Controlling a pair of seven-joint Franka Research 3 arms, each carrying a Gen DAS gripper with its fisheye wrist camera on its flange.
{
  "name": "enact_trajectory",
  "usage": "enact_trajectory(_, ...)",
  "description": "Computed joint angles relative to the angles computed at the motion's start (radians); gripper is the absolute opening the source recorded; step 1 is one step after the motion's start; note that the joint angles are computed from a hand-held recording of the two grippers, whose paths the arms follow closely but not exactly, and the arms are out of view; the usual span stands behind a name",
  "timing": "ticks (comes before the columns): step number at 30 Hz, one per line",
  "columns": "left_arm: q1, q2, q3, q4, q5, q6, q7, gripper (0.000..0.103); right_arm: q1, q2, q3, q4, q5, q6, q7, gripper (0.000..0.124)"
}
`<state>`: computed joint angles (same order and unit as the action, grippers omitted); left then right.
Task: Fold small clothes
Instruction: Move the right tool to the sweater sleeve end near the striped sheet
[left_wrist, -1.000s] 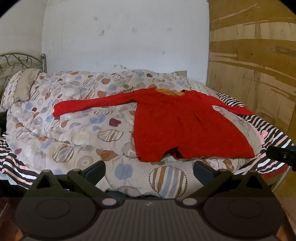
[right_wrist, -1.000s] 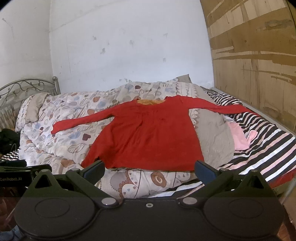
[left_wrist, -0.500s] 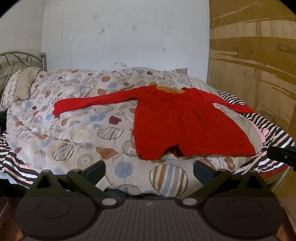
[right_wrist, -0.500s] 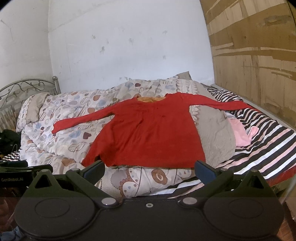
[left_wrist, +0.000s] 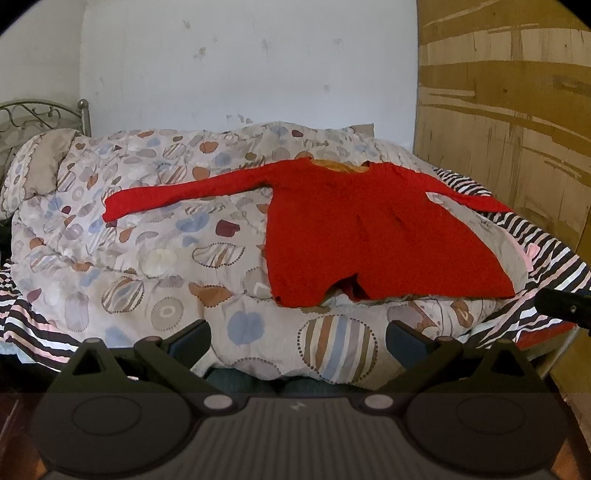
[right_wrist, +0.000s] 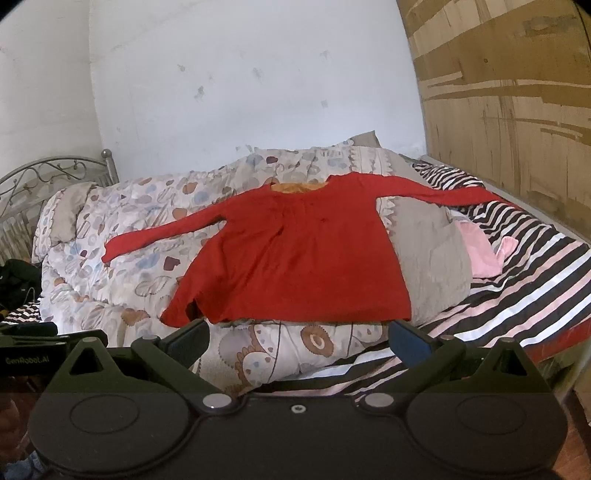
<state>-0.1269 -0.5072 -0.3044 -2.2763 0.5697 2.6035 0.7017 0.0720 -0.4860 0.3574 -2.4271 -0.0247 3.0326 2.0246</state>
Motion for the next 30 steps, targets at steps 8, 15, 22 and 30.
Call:
enact_trajectory(8, -0.031, 0.066, 0.013, 0.065, -0.054, -0.132, 0.072, 0.103, -0.021, 0.021, 0.011, 0.045, -0.030, -0.113, 0.035, 0.103)
enact_trajectory(15, 0.012, 0.138, 0.027, 0.145, 0.008, -0.179, 0.054, 0.103, -0.010, 0.057, -0.012, 0.114, -0.140, -0.265, 0.119, 0.103)
enact_trajectory(22, 0.049, 0.277, 0.052, 0.331, 0.099, -0.218, 0.067, 0.103, -0.010, 0.126, -0.032, 0.181, -0.264, -0.323, 0.214, 0.103)
enact_trajectory(30, 0.024, 0.508, 0.097, 0.607, 0.153, -0.216, 0.160, 0.103, 0.007, 0.275, -0.080, 0.324, -0.413, -0.365, 0.336, 0.103)
